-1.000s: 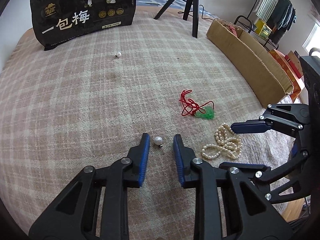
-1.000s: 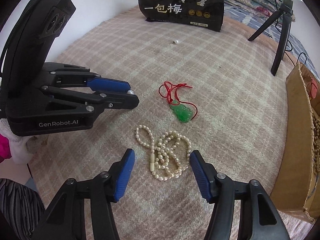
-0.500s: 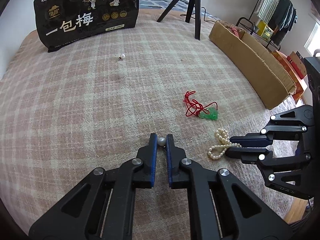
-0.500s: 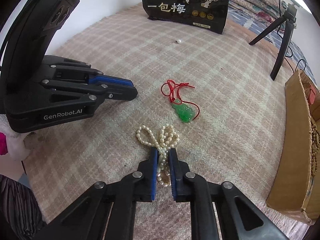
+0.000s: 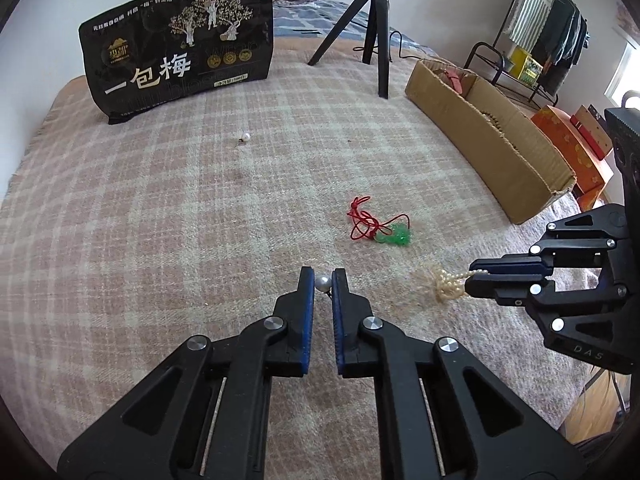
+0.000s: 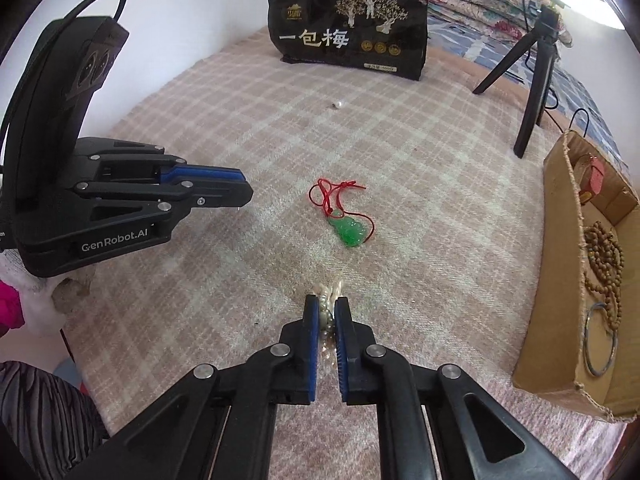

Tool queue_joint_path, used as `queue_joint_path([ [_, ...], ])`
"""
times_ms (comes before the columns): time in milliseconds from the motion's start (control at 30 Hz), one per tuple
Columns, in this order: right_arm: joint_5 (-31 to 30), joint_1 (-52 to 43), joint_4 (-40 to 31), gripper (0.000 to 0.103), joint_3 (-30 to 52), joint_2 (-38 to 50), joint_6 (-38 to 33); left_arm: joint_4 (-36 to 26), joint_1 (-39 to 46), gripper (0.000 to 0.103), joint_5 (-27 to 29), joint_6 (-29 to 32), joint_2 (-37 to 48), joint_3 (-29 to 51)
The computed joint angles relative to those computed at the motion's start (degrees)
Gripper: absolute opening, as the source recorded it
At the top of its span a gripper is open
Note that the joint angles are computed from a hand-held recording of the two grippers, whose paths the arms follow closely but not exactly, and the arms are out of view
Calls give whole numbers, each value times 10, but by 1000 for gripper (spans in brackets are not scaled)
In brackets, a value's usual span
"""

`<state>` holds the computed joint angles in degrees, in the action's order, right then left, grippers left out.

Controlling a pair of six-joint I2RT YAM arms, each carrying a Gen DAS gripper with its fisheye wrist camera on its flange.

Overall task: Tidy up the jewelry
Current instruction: 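Close the left tool on the white pearl while the right tool grips the pearl necklace, then carry the pearl with the left tool while the right tool carries the necklace to the box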

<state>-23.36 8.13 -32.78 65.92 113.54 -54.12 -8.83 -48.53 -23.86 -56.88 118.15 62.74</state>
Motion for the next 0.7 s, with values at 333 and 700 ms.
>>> queue_joint_path([
  [333,-21,-26,-39,5,5,-44,-7,-42,-23,6,-25,-5,-34,13],
  [700,-54,-78,-99,5,30,-86,-28,-89,-48,6,-48,3,-52,62],
])
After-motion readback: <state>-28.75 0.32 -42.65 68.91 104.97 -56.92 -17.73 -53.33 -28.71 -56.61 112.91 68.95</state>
